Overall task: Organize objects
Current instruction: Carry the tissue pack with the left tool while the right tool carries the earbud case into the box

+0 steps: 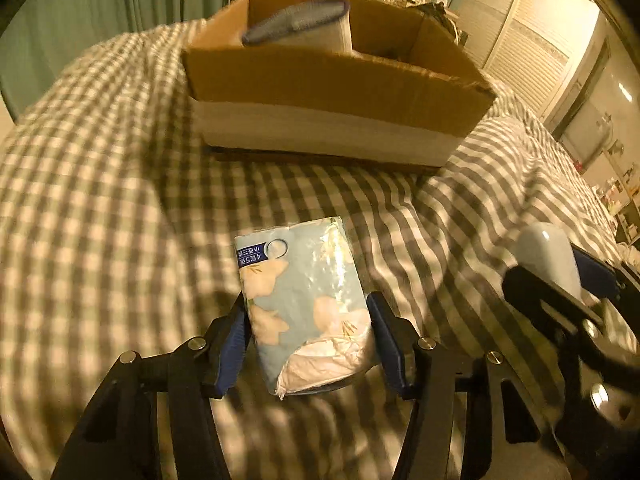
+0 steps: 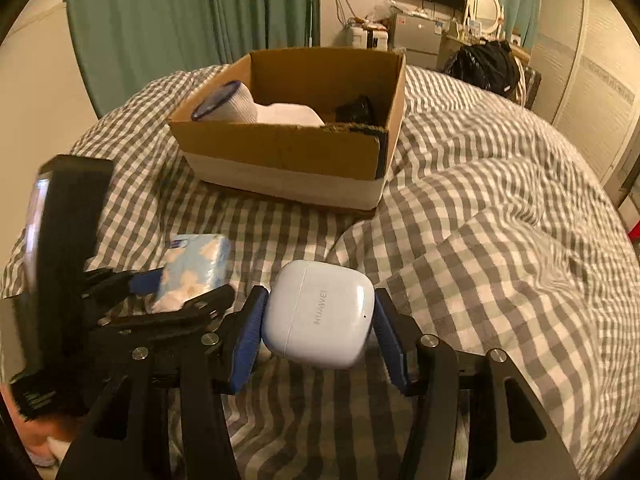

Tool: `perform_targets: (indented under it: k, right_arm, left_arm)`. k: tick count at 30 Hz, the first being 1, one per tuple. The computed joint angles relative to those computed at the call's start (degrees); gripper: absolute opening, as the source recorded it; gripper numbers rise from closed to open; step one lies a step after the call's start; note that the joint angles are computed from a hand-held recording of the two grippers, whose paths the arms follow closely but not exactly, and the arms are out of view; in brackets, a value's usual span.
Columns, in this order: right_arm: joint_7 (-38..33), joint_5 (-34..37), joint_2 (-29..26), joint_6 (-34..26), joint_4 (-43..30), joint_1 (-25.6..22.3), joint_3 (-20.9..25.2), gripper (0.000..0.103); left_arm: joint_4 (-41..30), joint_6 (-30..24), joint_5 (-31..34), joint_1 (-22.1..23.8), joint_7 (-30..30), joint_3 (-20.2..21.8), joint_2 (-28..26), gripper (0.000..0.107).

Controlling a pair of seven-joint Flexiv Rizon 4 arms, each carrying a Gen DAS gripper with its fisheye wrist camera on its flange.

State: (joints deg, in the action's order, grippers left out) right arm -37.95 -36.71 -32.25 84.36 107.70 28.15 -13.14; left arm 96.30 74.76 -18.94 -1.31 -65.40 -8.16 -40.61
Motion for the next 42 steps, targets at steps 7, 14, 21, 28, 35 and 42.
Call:
perform_targets:
  k: [7,14,21,28,35,42]
  right_arm:
    - [3.7,-3.52,3.57,1.53,3.57,4.03,-3.68,0.052]
    - [13.06,-14.28,8.17,3.97,7.66,9.42,-10.72,0.052]
    - [19.63,-22.62,11.94,6.06,8.37,7.55,-10.72,0.052]
    - [19.1,-25.11,12.14,6.29,3.8,1.01,-5.01,0.052]
    - [4.24,-12.16,7.21,2.06,-7.24,-8.29,8.43,0.052]
    - [-11.62,3.56,-1.35,-5.5,-22.7,-13.93,18.33,0.052]
  left_arm:
    - [9.63,7.49,-1.17,3.03,3.27,-3.94,7.26,0.058]
    - [14.57,12.09,-4.68,7.83,7.4,-10.36,11.52,0.058]
    - [16.06,14.61,-7.04,12.98,10.84,-16.16,14.29,0.058]
    - [9.08,13.05,-7.52,11.2,12.52,-14.71,13.14,0.058]
    - [-2.22,10.24,-7.16,6.33,13.26,-10.05,9.12,0.058]
    - [-19.1,1.61,-5.72,1.45,10.04,-3.92,0.62,0.058]
